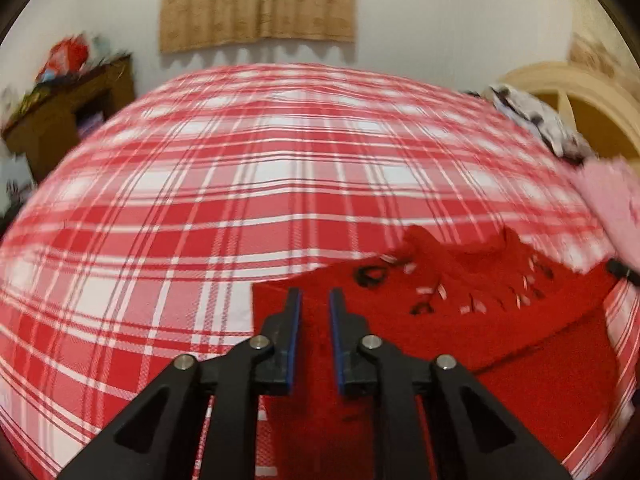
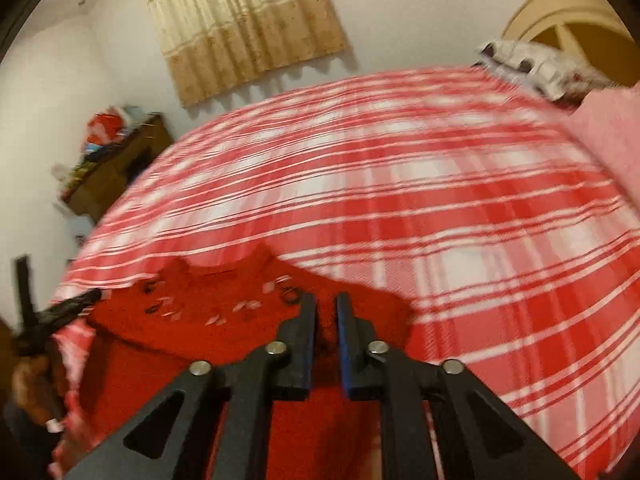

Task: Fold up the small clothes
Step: 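Open the left tool and release the hem onto the collar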

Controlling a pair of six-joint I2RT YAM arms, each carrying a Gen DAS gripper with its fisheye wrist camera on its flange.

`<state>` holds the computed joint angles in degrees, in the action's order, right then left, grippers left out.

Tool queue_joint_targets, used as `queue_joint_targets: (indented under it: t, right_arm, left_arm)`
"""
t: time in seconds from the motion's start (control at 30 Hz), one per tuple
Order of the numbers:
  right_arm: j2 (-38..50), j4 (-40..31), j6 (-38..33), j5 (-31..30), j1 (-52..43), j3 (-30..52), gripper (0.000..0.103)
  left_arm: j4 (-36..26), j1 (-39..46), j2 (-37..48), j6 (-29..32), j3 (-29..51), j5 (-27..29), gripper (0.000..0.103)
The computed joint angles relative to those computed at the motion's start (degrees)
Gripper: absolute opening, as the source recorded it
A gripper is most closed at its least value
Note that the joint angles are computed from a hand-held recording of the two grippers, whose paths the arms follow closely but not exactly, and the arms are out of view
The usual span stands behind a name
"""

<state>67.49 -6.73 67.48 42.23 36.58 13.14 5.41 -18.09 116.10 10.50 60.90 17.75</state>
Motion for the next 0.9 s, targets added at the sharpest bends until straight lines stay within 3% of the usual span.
queue_joint_targets:
  t: [0.03,0.07,0.2,0.33,0.53,0.6,0.67,0.73,0.83,0.9]
  right_arm:
    - [-1.11,1.72,-0.09,0.59,1.03,-1.10,0.050]
    - [-2.33,4.15,0.45,1.76,3.48,-2.67,0.063]
    - [3.66,0.20,5.97,3.81,9.12,0.53,0.063]
    - [8.56,2.66,6.73,-0.53,10.71,1.72,0.063]
    - [20.83,9.20,-5.46,-12.46,5.18,9.74,0.063]
    - [28.33,9.11,-10.28,-19.74,1.20,15.48,0.063]
    - [34.44,6.50,-12.54,-21.00,-0.77,21.38,0.063]
    - [37.01,4.17,-14.73,-20.49,-2.54,25.40,0.063]
    - [34.32,3.13,-14.83,-9.77,-3.36,26.60,0.063]
    - [30.79,5.46,-13.02,-7.92,-3.87,24.21,0.063]
  left_arm:
    - [-0.47,0.86,0.20,-0.45,0.24,0.52,0.018]
    - [-0.25,1.44,0.10,-0.23,-0.25,0.32,0.023]
    - [3.54,2.77,-2.33,2.30,-6.08,-1.07,0.045]
    - [7.62,3.10,-4.98,5.03,-11.92,-1.95,0.053]
    - [10.19,4.08,-7.93,6.66,-17.74,-0.24,0.063]
    - [11.00,3.56,-7.65,7.33,-18.46,-1.31,0.066]
    - [11.22,3.25,-6.64,7.53,-18.31,-1.76,0.067]
    - [11.61,3.45,-5.52,7.38,-18.16,-1.58,0.068]
    - [12.89,3.67,-4.72,7.33,-18.83,-1.55,0.073]
    - [13.71,3.80,-4.63,7.38,-19.48,-1.06,0.073]
